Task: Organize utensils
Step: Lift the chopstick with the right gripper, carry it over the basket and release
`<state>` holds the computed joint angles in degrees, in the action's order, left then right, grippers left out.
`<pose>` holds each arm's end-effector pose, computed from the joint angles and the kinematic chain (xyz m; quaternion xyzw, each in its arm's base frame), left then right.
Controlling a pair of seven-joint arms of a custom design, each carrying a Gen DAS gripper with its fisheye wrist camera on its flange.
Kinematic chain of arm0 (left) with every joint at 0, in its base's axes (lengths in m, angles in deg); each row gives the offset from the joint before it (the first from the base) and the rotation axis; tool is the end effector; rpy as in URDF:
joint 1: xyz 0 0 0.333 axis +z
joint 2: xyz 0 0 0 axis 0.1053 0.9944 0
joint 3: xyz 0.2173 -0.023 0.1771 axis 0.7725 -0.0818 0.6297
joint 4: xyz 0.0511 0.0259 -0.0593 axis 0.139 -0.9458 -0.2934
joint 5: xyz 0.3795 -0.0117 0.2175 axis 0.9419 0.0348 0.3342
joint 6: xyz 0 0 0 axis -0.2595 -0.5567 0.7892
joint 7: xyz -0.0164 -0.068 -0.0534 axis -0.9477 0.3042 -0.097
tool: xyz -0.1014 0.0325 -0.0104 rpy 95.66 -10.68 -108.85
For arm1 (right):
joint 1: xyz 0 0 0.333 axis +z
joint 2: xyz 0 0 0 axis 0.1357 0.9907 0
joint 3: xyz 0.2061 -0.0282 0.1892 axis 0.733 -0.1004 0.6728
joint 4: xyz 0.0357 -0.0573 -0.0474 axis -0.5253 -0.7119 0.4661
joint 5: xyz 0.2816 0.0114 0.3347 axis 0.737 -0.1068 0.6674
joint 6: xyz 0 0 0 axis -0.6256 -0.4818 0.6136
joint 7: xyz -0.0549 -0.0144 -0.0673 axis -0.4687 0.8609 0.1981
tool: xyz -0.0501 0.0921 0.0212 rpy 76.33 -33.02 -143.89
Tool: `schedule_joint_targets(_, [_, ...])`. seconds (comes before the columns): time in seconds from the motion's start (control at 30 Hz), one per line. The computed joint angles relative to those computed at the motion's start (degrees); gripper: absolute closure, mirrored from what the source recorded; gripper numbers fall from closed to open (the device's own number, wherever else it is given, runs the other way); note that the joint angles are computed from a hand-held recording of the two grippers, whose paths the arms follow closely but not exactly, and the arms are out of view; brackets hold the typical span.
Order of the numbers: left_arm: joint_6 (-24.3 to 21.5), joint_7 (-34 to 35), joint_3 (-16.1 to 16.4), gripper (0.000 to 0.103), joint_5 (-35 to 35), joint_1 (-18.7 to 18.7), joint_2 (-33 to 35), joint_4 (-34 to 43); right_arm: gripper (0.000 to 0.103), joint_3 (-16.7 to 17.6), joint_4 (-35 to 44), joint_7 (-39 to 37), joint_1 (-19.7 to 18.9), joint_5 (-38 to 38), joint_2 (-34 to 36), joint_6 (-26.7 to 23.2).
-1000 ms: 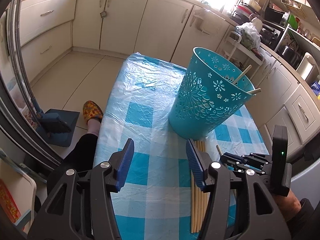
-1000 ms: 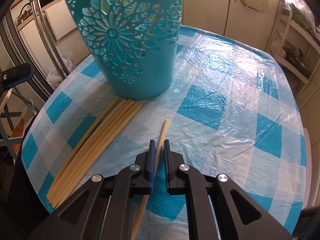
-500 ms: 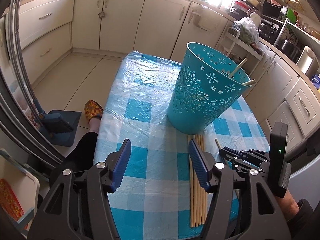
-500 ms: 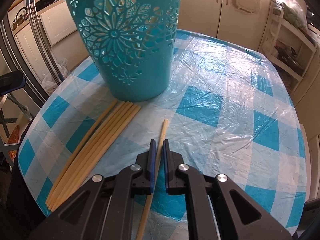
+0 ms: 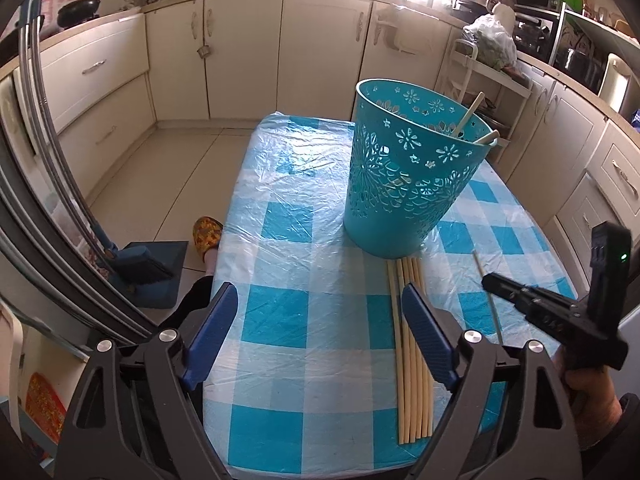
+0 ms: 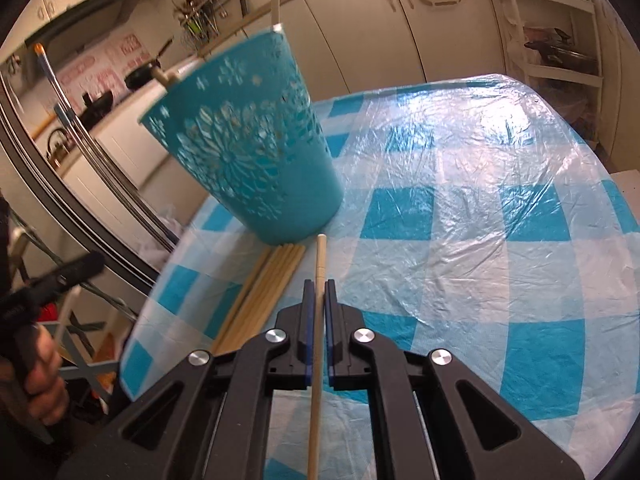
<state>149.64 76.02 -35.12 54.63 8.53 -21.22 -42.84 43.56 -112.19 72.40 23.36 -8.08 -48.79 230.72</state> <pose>0.7672 -0.1053 0.5612 -0.4390 0.8264 -0.3328 0.1168 0.5984 0.2382 0.5212 -0.4679 0.7793 -0.1609 0.3846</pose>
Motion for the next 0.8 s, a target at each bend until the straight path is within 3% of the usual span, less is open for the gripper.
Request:
schedule_joint_targets(0.43, [-1.9, -0.9, 0.3, 0.022, 0.9, 0.0, 0.9, 1.2, 0.098, 0.7, 3.5, 10.7, -2.4, -12.4, -2.0, 8.6])
schedule_joint_targets(0.8, [-2.8, -1.8, 0.3, 0.021, 1.2, 0.0, 1.4, 2.1, 0.098, 0.9, 8.7, 10.8, -3.3, -17.2, -2.0, 8.6])
